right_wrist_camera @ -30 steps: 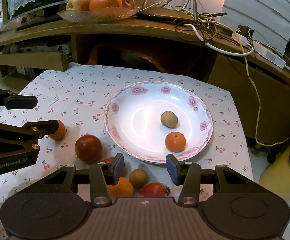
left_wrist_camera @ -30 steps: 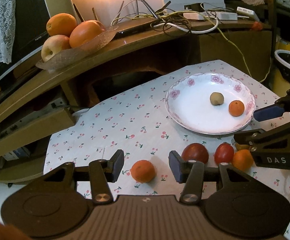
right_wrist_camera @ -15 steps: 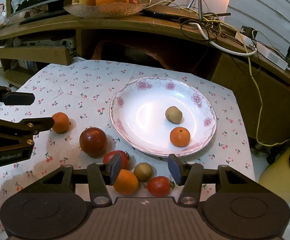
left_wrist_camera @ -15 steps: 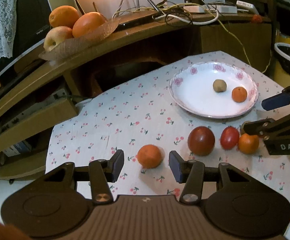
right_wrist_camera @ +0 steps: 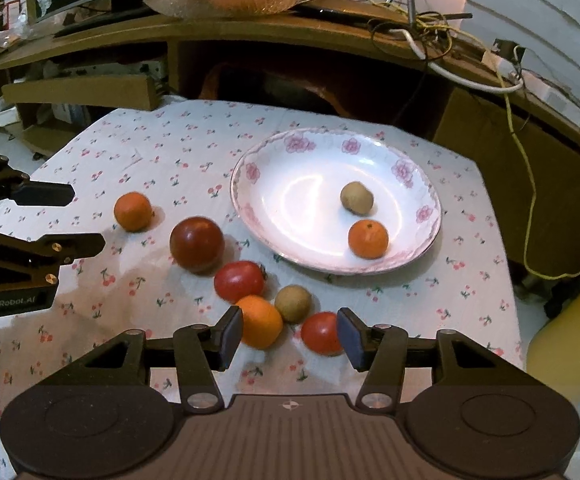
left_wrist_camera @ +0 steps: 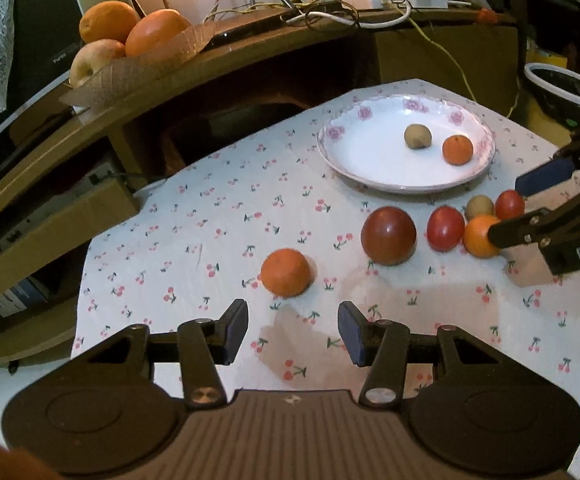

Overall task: Organize fruits
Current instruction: 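Move left tool to a large orange while right tool approaches another orange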

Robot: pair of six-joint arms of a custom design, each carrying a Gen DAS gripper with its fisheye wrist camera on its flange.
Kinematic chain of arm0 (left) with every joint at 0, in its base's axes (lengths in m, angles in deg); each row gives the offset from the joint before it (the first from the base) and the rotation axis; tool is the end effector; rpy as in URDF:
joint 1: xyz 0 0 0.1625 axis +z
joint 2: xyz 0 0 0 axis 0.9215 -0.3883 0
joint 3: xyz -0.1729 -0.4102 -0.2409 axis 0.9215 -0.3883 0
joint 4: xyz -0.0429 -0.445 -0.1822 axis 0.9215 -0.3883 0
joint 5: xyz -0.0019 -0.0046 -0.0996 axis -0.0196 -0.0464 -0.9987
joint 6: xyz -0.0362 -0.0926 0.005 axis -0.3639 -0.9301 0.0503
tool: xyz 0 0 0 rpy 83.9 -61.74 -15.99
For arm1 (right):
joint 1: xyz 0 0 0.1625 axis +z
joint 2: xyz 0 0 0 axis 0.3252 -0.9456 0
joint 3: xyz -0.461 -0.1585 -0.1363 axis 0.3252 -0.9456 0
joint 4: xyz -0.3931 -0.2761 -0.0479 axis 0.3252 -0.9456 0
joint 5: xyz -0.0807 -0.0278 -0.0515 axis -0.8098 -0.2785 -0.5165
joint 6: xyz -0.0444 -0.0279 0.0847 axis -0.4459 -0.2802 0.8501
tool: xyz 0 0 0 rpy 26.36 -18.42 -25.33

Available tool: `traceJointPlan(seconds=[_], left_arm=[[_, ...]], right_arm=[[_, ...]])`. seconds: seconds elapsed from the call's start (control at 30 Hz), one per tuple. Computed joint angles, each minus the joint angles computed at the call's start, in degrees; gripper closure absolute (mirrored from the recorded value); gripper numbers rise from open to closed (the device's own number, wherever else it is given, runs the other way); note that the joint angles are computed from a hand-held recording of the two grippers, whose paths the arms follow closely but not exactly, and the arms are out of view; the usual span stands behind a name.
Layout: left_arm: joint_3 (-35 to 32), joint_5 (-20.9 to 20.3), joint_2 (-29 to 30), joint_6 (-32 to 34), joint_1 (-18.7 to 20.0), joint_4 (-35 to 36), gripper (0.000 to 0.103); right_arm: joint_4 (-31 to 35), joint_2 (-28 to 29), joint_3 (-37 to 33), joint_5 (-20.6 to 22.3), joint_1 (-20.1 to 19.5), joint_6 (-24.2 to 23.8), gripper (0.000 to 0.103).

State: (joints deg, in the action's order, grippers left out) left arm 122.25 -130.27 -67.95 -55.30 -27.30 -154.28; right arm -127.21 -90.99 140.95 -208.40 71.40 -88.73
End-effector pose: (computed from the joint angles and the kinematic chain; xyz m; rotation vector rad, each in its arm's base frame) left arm -0.3303 -0.5460 -0.0107 1.0183 2.1337 -0.6392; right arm 0.0791 -0.5153 0.2837 0.4972 -2.1925 0.6476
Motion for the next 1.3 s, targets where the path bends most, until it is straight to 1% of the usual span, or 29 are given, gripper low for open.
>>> traceJointPlan(seconds=[0.1, 0.27, 0.37, 0.43, 0.73, 0.83, 0.97, 1.03, 1.13, 1.23, 1.3], left_arm=[[0.76, -0.75, -0.42, 0.49, 0.52, -0.59, 0.048], [1.92, -0.97, -0.92, 0.87, 1.29, -1.89, 0.047], [1.44, -1.36, -0.61, 1.41, 1.90, -3.33, 0.047], [0.42, -1.23, 0.43, 3.01, 2.28, -4.90, 0.046], [-4.77, -1.35, 4.38, 3.92, 4.29, -4.51, 0.046], [-5.56, -1.35, 5.27, 5.04, 4.55, -5.96, 0.045], [-6.31, -1.52, 5.66, 4.57, 4.75, -5.97, 0.045], [-6.49, -1.34, 5.95, 5.22, 4.70, -6.40, 0.045], [-6.69, -1.47, 6.06, 5.45, 4.72, -6.37, 0.046], [-6.67, -1.62, 5.96, 6.43, 4.55, -6.93, 0.048], [-6.50, -2.03, 5.82, 7.30, 4.47, -7.86, 0.048]], right_arm=[[0.00, -0.01, 0.07, 0.62, -0.25, -0.53, 0.044], [-1.35, 0.13, 0.24, 1.18, -0.75, -2.49, 0.042], [-0.71, -0.56, 0.41, 1.89, -1.30, -2.13, 0.039], [-0.28, -0.88, 0.46, 2.36, -1.54, -2.04, 0.039], [2.40, -2.23, 0.26, 4.15, -2.44, -0.62, 0.037], [3.89, -2.84, 0.04, 5.05, -2.87, -0.02, 0.037], [4.44, -3.04, 0.03, 5.74, -3.32, 0.34, 0.031], [5.18, -3.31, -0.05, 6.13, -3.29, 0.85, 0.031], [6.29, -3.99, 0.05, 8.15, -3.53, 1.11, 0.032], [6.03, -3.22, -0.20, 7.76, -3.15, 0.43, 0.030], [7.62, -3.57, -0.57, 8.32, -2.90, 1.71, 0.031]])
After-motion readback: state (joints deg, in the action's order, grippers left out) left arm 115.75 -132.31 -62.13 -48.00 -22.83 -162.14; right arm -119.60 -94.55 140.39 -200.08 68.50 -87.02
